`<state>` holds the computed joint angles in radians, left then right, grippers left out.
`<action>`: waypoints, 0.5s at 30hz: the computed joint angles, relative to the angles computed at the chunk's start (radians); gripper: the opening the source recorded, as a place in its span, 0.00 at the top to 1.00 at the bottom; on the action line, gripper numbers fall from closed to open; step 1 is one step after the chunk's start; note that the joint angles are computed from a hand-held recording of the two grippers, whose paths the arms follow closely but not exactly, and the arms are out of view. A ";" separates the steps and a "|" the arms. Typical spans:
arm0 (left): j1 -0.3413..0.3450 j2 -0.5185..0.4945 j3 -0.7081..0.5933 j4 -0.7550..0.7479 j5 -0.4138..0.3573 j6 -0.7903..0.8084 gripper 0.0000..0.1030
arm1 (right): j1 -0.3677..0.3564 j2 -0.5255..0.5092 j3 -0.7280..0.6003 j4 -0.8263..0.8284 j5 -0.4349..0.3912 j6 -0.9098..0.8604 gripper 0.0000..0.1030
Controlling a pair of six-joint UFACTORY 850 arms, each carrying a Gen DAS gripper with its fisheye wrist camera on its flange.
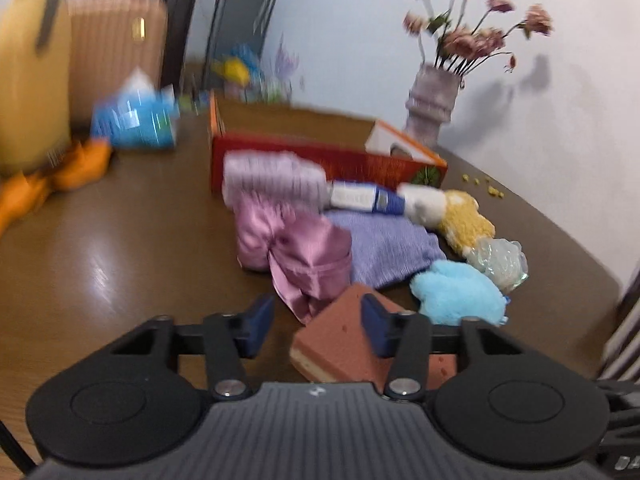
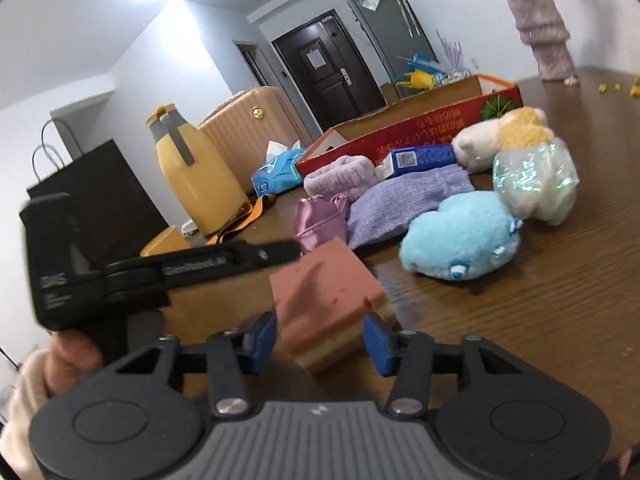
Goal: Organize soft objects
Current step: 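Reach the right gripper to the pink-and-cream sponge block and close on it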
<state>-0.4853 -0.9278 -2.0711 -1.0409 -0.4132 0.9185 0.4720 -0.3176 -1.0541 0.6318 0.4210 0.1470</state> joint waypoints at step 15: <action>0.004 0.059 0.079 -0.025 -0.117 -0.202 0.57 | -0.090 0.027 -0.003 -0.008 -0.092 -0.058 0.68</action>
<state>-0.4817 -0.8685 -1.9922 -1.0660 -0.5303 0.7162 0.3820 -0.2908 -1.0572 0.6236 0.3287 0.0891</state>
